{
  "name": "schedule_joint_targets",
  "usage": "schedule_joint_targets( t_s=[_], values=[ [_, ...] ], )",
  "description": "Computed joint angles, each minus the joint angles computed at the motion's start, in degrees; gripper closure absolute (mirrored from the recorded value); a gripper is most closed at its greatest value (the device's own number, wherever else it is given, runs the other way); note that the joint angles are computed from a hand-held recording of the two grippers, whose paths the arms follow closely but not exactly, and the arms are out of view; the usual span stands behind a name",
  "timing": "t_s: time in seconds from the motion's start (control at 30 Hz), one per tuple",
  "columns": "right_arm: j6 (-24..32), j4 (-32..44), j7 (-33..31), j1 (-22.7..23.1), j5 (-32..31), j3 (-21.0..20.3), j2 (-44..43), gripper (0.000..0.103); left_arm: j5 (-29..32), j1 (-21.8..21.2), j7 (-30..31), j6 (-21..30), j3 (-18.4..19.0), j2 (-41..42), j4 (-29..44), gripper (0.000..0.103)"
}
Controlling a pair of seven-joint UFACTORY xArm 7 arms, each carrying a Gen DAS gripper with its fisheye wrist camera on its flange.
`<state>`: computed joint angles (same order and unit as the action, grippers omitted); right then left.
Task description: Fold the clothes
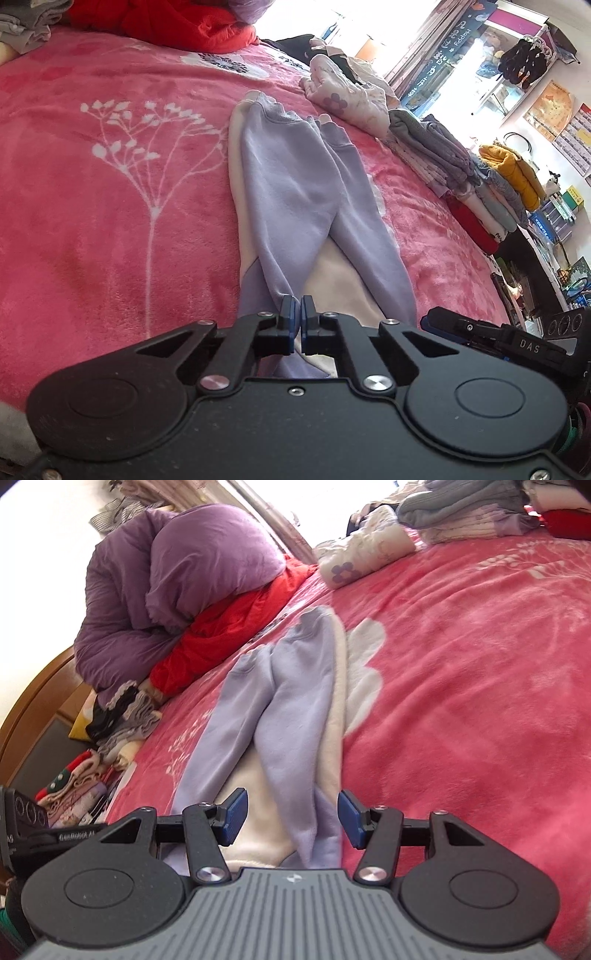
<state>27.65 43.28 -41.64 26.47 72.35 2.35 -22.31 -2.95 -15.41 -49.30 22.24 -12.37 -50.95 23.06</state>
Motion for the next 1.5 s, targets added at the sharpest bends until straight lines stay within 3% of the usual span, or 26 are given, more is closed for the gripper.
schedule_joint_targets(
  t_s=[0.17, 0.33, 0.47, 0.73, 0.87, 1.0, 1.2, 1.27, 1.43, 1.5],
  values=[
    [3.3, 0.1, -1.8, 0.7, 0.0, -0.1, -0.1, 0.048, 0.0, -0.5, 0.7, 0.1, 0.2, 2.4, 1.3, 0.102],
    [6.1, 1.1, -1.2, 0.3, 2.1, -0.2, 1.1, 0.047, 1.8, -1.2, 3.9, 3.8, -0.4, 5.1, 3.7, 0.102],
    [5.0, 4.9, -0.9, -0.7, 1.7, 1.3, 3.7, 0.048, 2.8, -0.6, 4.2, 5.1, -1.5, 5.5, 4.4, 0.102],
    [1.0, 24.9, 9.0, -2.3, -14.6, 5.8, 19.9, 0.048, 0.7, -2.0, 5.5, 2.1, 1.4, 3.8, 2.4, 0.1],
    [1.8, 37.9, 16.3, -4.3, -23.6, 7.7, 30.8, 0.048, -1.1, -3.3, 7.7, 0.9, 3.5, 3.8, 1.6, 0.084],
    [5.3, 51.2, 21.4, -5.4, -31.8, 9.0, 41.0, 0.048, -3.0, -4.6, 10.4, 1.0, 5.2, 3.1, 1.5, 0.084],
    [12.3, 69.5, 28.7, -4.7, -43.2, 10.4, 54.3, 0.048, -2.4, -5.0, 15.4, 3.4, 4.5, 0.5, 1.5, 0.084],
    [14.0, 73.6, 30.2, -4.0, -47.1, 10.6, 57.1, 0.048, -2.2, -5.0, 16.5, 3.8, 4.1, -1.4, 0.9, 0.074],
    [16.4, 76.1, 28.6, -4.7, -49.5, 12.8, 59.3, 0.049, -2.2, -4.7, 18.5, 4.8, 4.0, -4.2, -0.5, 0.06],
    [16.8, 76.0, 28.5, -4.9, -49.7, 13.0, 59.3, 0.052, -2.4, -5.5, 19.9, 4.7, 4.1, -3.9, -0.5, 0.06]
  ],
)
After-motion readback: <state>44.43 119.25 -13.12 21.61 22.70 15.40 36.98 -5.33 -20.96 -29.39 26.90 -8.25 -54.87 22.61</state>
